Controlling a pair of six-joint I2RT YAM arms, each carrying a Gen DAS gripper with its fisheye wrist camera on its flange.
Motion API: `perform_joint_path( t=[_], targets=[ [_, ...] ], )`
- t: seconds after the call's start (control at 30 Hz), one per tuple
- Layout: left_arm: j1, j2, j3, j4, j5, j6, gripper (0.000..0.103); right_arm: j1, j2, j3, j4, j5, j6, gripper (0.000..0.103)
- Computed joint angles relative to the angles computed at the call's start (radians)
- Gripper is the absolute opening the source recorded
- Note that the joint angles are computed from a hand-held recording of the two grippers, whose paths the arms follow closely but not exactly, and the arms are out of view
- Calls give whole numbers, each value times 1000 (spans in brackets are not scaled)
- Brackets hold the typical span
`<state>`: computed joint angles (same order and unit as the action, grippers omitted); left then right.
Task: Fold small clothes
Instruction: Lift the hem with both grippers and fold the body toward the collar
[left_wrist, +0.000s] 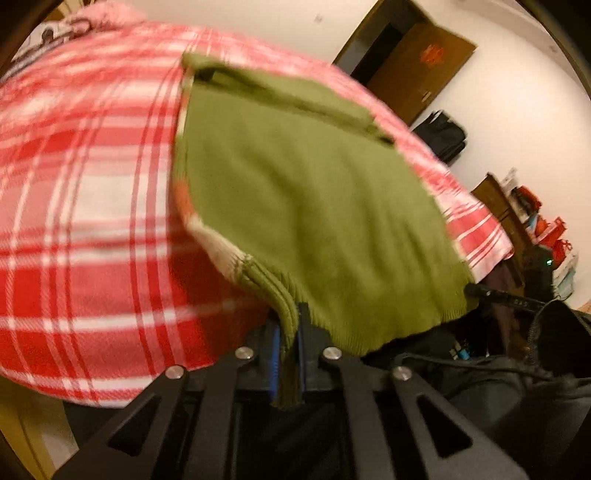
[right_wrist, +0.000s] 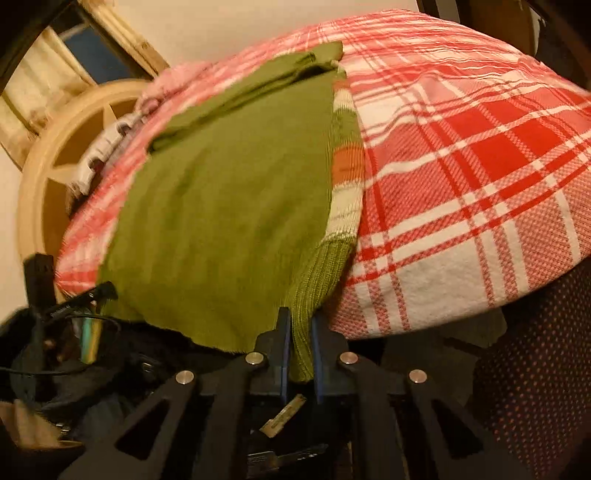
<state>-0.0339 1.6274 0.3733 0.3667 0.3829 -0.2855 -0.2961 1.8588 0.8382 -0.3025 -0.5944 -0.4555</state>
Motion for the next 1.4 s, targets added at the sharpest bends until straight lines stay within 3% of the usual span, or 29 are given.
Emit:
perform_joint_path(
  t=[0.23,0.4,0.63,0.87,1.03,1.4],
  targets=[
    [77,-124,-65,115,113,-47,7,-107,14,68,-132,-275,-47,9],
    [97,-181,-64,123,120,-45,7,-88,-20,73,-82,-344,40,9],
    [166,-113,32,150,190,-79,7,-55,-11,174,-77,-410,152,9],
    [222,-45,164,187,255,-145,7,-5,20,319,16,-421,334,9],
    [230,57,310,169,246,-160,7,37,82,458,59,-391,440,5],
    [247,259,602,61,235,-194,7,126,328,861,-22,-318,549,5]
  ],
)
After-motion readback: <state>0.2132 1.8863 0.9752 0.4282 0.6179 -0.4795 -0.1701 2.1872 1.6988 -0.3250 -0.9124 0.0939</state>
